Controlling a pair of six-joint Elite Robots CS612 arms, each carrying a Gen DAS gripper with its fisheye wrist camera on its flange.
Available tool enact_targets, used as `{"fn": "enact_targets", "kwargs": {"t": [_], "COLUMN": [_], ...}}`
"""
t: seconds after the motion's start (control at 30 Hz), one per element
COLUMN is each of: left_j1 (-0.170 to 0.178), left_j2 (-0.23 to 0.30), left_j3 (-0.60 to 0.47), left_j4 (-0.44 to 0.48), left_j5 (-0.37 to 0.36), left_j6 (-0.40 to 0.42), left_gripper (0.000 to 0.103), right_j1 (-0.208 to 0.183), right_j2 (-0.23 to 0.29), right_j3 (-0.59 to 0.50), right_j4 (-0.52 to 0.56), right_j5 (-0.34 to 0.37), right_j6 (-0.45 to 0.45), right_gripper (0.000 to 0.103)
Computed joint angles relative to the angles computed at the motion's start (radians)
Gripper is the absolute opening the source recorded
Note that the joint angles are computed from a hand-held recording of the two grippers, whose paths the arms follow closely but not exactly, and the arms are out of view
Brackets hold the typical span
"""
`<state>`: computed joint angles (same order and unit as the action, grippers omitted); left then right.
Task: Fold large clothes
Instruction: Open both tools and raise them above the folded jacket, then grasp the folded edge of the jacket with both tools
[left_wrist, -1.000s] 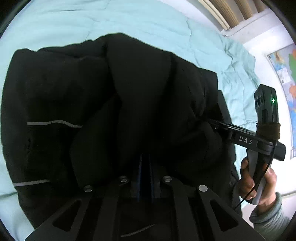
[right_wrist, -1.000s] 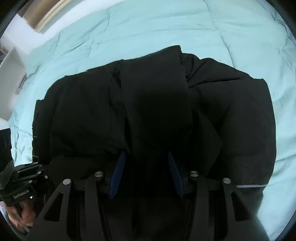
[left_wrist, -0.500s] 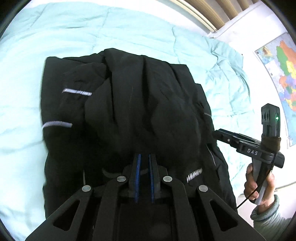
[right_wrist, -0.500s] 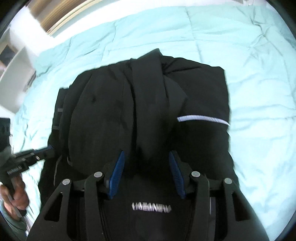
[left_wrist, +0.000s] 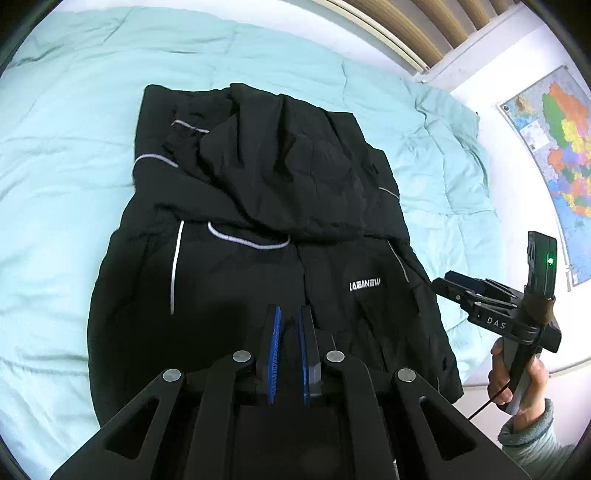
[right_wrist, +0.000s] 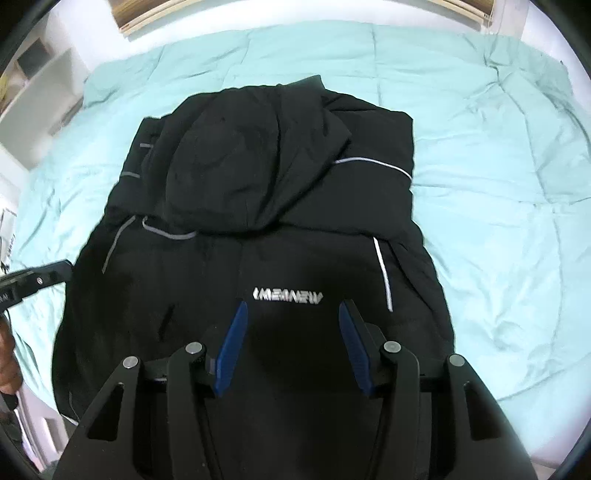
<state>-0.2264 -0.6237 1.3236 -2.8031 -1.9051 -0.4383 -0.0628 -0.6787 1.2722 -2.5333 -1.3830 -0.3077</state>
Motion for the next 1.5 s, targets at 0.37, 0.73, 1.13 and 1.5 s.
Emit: {"fn": "enact_targets", "kwargs": {"t": [0.37, 0.73, 1.13, 1.5], "left_j1": [-0.013, 0.0, 0.034, 0.052], "left_j2": [-0.064, -0.133, -0.176, -0.108], "left_j3": [0.139, 0.318, 0.478, 0.45], "left_j4": [-0.035, -0.055, -0.214, -0.246], "left_j5": [0.027, 0.058, 0.032, -0.094], "left_j6": [-0.035, -0.163, -0.321, -0.381], "left_gripper": [0.009, 0.009, 0.062, 0.062], "right_j1": [-0.02, -0.087, -0.202, -0.243], "right_j2": [-0.071, -0.112, -0.126, -0.111], "right_j3": [0.134, 0.247, 0.318, 0.338], "right_j4": [-0.058, -0.037, 0.037, 0.034], "right_j5": [-0.031, -0.084, 0.024, 0.116], "right_j6": [0.001, 0.045, 0.194, 0.211], "right_gripper": [0.073, 0.079, 0.079, 0.079]}}
